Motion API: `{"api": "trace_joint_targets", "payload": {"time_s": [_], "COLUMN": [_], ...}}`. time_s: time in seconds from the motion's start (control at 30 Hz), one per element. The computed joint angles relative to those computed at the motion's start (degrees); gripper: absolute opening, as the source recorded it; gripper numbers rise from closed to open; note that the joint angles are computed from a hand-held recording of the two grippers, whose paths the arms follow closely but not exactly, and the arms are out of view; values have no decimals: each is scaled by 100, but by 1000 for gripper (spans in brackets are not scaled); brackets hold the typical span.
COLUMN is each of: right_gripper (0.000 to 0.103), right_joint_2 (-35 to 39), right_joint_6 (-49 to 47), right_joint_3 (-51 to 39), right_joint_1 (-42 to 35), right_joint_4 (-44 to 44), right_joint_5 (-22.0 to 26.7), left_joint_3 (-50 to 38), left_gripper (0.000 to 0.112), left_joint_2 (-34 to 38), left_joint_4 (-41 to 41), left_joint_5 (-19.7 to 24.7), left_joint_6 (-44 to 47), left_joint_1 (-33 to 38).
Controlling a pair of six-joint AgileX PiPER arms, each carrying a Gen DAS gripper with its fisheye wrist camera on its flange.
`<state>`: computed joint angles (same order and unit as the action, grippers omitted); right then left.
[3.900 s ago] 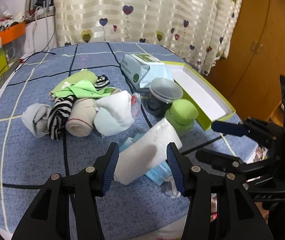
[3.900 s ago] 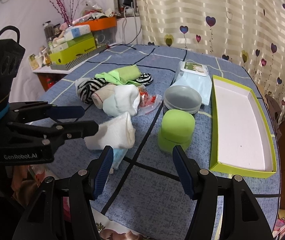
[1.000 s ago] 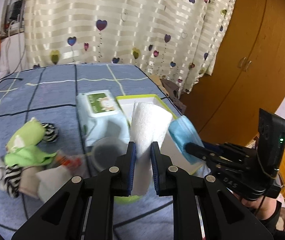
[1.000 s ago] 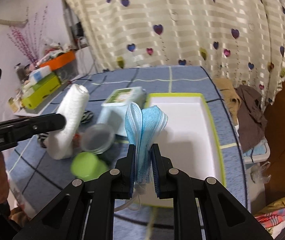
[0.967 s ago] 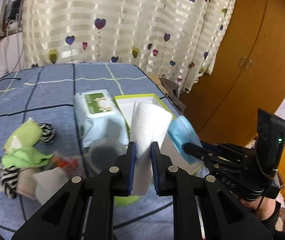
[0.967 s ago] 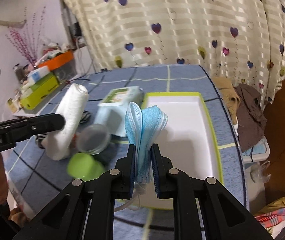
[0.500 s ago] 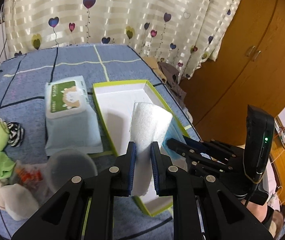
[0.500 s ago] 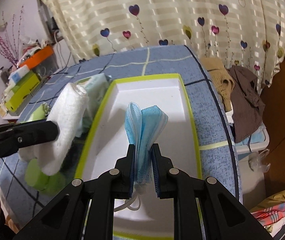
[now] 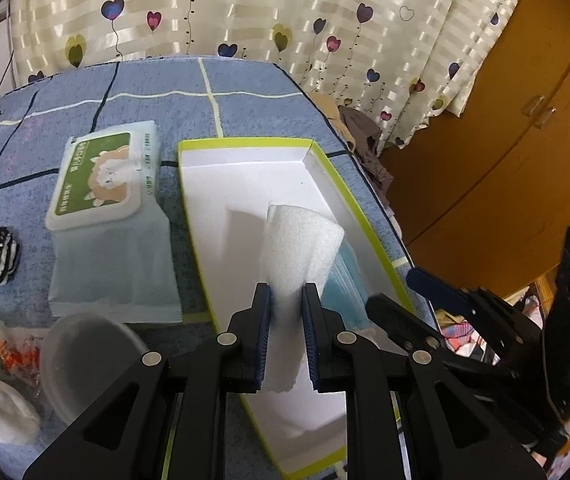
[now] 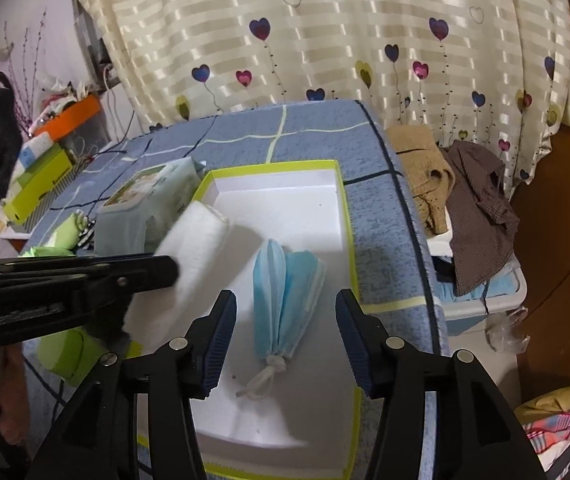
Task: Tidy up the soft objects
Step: 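Lower the white towel into the box beside the mask and open the left gripper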
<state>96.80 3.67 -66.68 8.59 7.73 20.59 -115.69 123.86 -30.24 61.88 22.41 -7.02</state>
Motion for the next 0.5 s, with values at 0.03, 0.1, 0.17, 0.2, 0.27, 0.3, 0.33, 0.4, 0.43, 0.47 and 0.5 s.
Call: {"api": "trace_joint_targets", "payload": {"time_s": [0.03,0.1,0.17,0.2,0.27,0.3,0.33,0.4,0.43,0.47,0.5], "right_gripper": [51,52,52,53,56,56,56,56,57,57,57], "right_joint_2": [-56,-137,-213,-247,-325,-368,-411,-533,-603,-662,-734], "right_joint_6": [-41,-16,70,134,376,489,581,823,873,902,1074], "right_joint_3": [61,145,226,261,341,379,411,506,555,596,639], "right_joint_1": [-15,-18,-9,-5,17,25,40,99,123,138,189], "right_joint_4": [49,41,-14,-63,-253,-322,-384,-569,-575,-565,-696], "right_joint_5": [-8,-15,-27,-30,-46,-51,-48,-67,-74,-76,-77], "left_joint_3": [-73,-127,-126,-123,-57,-52,-30,181,328,423,562], "left_gripper": [18,19,20,20,21,22,23,24,24,24,24], "left_joint_2": [46,84,86,83,37,28,4,-159,-280,-367,-480], "left_joint_4": [-5,-28,-73,-106,-120,-148,-223,-304,-364,-440,-516], "left_joint_5": [53,101,117,126,68,86,128,53,10,8,-19], "left_joint_6": [-32,-40,-3,29,66,87,139,275,399,504,618], "left_joint_1": [-7,-32,-32,-22,-4,12,49,89,118,149,184]}}
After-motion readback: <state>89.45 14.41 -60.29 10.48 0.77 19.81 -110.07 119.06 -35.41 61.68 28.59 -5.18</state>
